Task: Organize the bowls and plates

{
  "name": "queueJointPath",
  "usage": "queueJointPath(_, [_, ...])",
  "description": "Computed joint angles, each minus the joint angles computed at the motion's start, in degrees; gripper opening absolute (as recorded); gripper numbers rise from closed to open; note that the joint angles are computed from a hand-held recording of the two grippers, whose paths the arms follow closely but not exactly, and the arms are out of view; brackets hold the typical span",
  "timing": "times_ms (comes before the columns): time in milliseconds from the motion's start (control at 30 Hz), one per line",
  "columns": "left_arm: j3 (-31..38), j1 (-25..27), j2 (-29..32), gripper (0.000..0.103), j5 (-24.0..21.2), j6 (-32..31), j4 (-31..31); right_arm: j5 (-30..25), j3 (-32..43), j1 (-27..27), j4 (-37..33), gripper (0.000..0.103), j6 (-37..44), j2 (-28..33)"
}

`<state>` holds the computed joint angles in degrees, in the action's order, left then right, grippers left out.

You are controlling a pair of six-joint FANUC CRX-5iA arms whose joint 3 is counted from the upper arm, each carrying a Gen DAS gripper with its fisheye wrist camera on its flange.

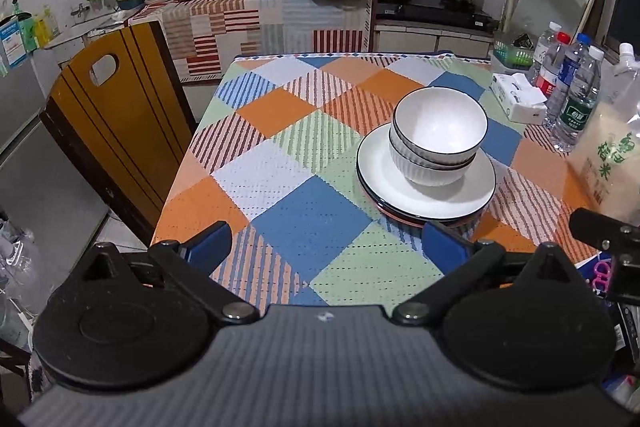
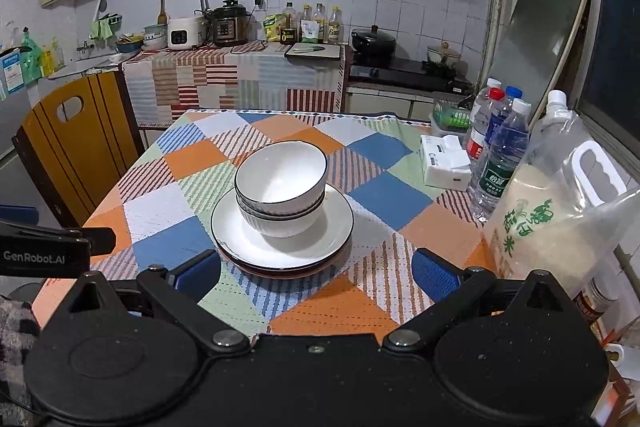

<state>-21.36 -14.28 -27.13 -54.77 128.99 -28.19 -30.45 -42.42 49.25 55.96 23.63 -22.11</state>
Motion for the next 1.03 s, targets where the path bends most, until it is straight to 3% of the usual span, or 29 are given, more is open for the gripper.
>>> queueJointPath(433, [-0.8, -0.3, -1.0, 0.103, 1.1, 0.8, -0.4, -0.7, -0.3, 0.5, 0.0, 0.103, -0.4, -0.1])
queueJointPath(833, [0.6, -4.6, -0.2, 0.103, -0.7, 3.9, -5.6, -0.9, 0.0, 0.4, -0.1, 0.103, -0.1, 0.2])
queueJointPath(1033, [0.6, -4.0, -0.1, 0.103, -1.0, 2.8, -4.5, -1.1, 0.2, 0.4, -0.7, 0.103, 0.4, 0.4])
